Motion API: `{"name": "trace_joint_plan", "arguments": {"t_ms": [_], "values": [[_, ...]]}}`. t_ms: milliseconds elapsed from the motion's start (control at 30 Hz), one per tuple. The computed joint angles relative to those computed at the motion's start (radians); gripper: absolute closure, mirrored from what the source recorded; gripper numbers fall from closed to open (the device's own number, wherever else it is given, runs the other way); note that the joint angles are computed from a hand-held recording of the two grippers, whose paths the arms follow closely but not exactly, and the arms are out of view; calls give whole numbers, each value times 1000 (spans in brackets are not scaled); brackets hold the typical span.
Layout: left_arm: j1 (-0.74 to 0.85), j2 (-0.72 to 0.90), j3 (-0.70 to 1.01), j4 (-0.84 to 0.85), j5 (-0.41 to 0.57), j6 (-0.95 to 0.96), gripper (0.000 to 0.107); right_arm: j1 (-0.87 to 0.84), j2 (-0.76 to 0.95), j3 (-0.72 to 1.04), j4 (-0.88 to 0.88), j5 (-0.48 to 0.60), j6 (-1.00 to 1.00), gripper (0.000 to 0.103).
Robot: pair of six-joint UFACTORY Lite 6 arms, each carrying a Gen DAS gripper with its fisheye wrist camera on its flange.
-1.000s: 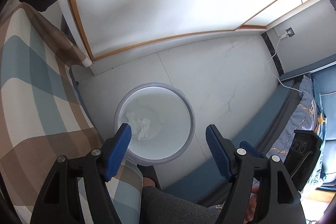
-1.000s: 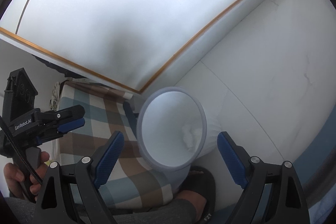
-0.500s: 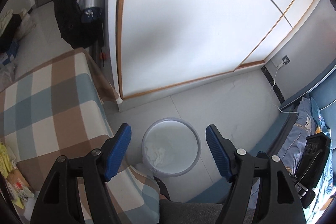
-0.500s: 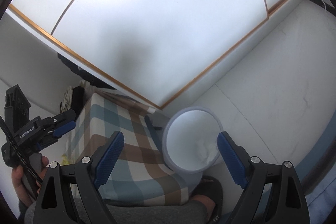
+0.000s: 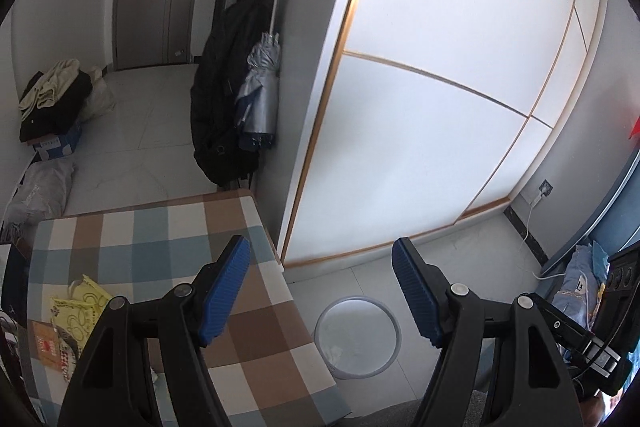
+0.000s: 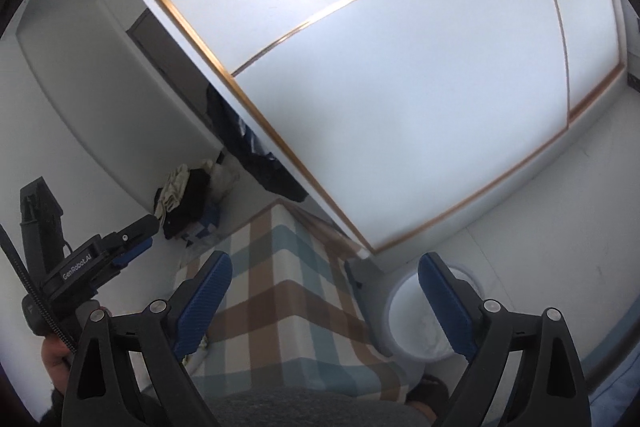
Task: Collect trash
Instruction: 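Move both open grippers back from the bin to the table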
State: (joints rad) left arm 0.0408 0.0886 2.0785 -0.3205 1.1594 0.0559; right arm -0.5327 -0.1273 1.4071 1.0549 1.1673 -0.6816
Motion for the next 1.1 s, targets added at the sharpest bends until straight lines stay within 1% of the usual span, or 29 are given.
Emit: {"name": "trace_joint_plan", "arguments": {"t_ms": [100, 200, 267, 333, 367, 467, 567, 633, 733, 800, 833, 867, 933, 1033, 1100], "values": [[102, -23, 14, -59, 13, 58, 37, 101, -23, 52, -1, -38, 37, 3], [206, -27, 30, -119, 25, 108, 37, 243, -33, 105, -45, -102, 117, 3], [284, -10, 60, -164, 65, 140, 37, 335, -41, 106, -75, -159, 167, 3], [391, -3, 71, -243, 100, 195, 37, 434, -31, 130, -119, -214, 230, 3], [424, -7, 67, -258, 104, 208, 37, 460, -67, 107, -137, -219, 252, 3], [573, 17, 90, -344, 152, 308, 37, 602, -62, 126, -227, -293, 342, 3], [657, 58, 136, -373, 189, 361, 37, 734, -39, 150, -325, -362, 427, 3], [715, 85, 162, -387, 213, 392, 36, 836, -1, 179, -428, -409, 513, 2], [809, 130, 189, -409, 243, 446, 36, 945, 61, 228, -581, -437, 637, 2], [848, 156, 189, -404, 249, 476, 36, 1001, 85, 246, -644, -458, 702, 2], [861, 169, 188, -400, 251, 489, 32, 1034, 92, 256, -686, -463, 745, 2], [869, 188, 192, -385, 253, 501, 24, 1065, 110, 268, -713, -469, 769, 2], [869, 222, 187, -334, 237, 504, 24, 1121, 152, 310, -769, -458, 809, 2], [901, 259, 167, -323, 227, 512, 24, 1211, 233, 380, -891, -435, 895, 2], [936, 294, 175, -341, 241, 516, 24, 1248, 292, 427, -917, -412, 929, 2]]}}
